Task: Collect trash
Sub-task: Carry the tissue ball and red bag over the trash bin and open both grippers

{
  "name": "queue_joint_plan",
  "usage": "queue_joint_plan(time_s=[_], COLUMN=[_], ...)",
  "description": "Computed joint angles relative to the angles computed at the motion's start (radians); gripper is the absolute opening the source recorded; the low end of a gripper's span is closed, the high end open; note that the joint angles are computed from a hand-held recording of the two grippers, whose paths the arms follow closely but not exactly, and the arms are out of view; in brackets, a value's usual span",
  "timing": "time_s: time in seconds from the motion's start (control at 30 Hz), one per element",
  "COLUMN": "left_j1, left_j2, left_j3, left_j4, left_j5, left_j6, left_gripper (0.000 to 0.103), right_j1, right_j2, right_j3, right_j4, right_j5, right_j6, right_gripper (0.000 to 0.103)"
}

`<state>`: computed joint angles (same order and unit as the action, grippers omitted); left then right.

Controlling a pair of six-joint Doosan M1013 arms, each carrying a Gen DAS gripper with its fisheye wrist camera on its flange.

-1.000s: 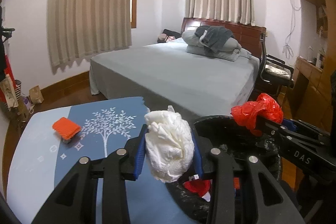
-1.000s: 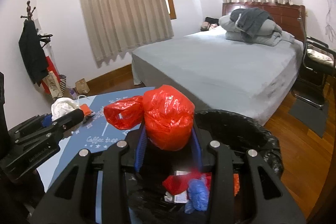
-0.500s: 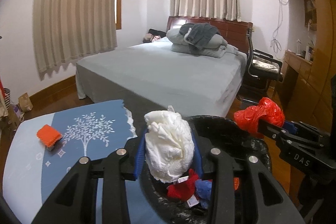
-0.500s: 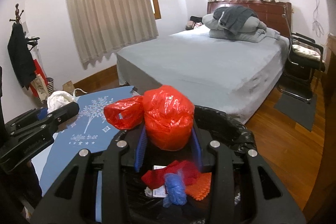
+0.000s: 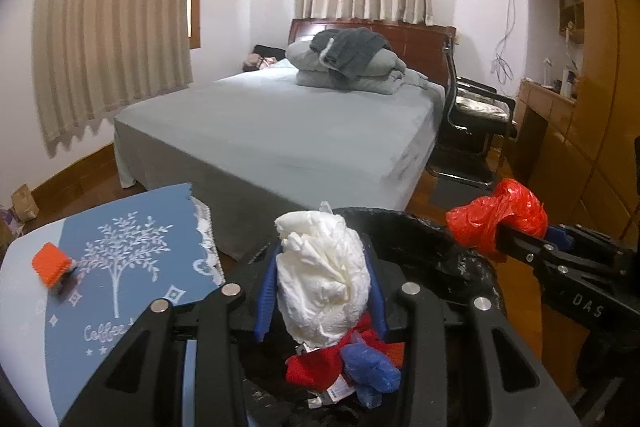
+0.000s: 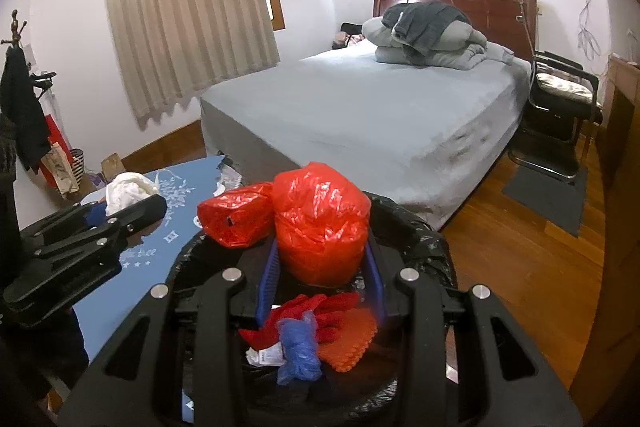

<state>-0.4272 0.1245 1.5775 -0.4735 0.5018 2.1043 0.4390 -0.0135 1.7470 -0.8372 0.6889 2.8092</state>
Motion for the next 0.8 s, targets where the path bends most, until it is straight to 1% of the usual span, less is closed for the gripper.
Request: queue_joint_plan(time_s=[0.2, 0.4, 0.47, 0.5, 0.53, 0.57, 0.63, 0.7, 0.77, 0.8], left_j1=[-0.003, -0.009, -0.007, -0.004, -0.003, -0.002, 0.002, 0.007, 0.012, 0.015], left_j2=[0.021, 0.043, 0.048, 0.052, 0.054, 0.055, 0.055, 0.053, 0.05, 0.045], left_j3=[-0.01, -0.027, -0.033, -0.039, -0.042, -0.043, -0.045, -0.045, -0.045, -0.042], left_j4=[-0.032, -0.031, -0.046, -0.06, -0.062, -0.067, -0.081, -0.086, -0.075, -0.07], left_j5=[0.021, 0.048, 0.063, 0.08, 0.09, 0.094, 0.097, 0.098, 0.091, 0.08], left_j6=[0.032, 0.022, 0.034, 0.045, 0.043, 0.043, 0.046, 0.044, 0.029, 0.024], left_gripper=[0.038, 0.039, 0.043, 0.044, 0.05, 0.059, 0.066, 0.068, 0.075, 0.077], right_j1=[-0.013, -0.03, -0.033, -0.034, -0.033, -0.035, -0.034, -0.033, -0.025, -0.021], right_j2=[0.001, 0.005, 0.009, 0.013, 0.018, 0.022, 0.024, 0.024, 0.026, 0.026], right_j3=[0.01, 0.018, 0.017, 0.012, 0.007, 0.004, 0.006, 0.008, 0.008, 0.009], right_j4=[0.018, 0.052, 0.066, 0.072, 0.076, 0.081, 0.073, 0.066, 0.038, 0.026], right_j5=[-0.002, -0.008, -0.003, 0.007, 0.015, 0.019, 0.024, 0.025, 0.039, 0.042], right_j6=[-0.009, -0.036, -0.055, -0.062, -0.064, -0.065, -0.055, -0.055, -0.039, -0.031], right_gripper=[0.036, 0.037, 0.039, 0.042, 0.052, 0.059, 0.063, 0.07, 0.086, 0.09])
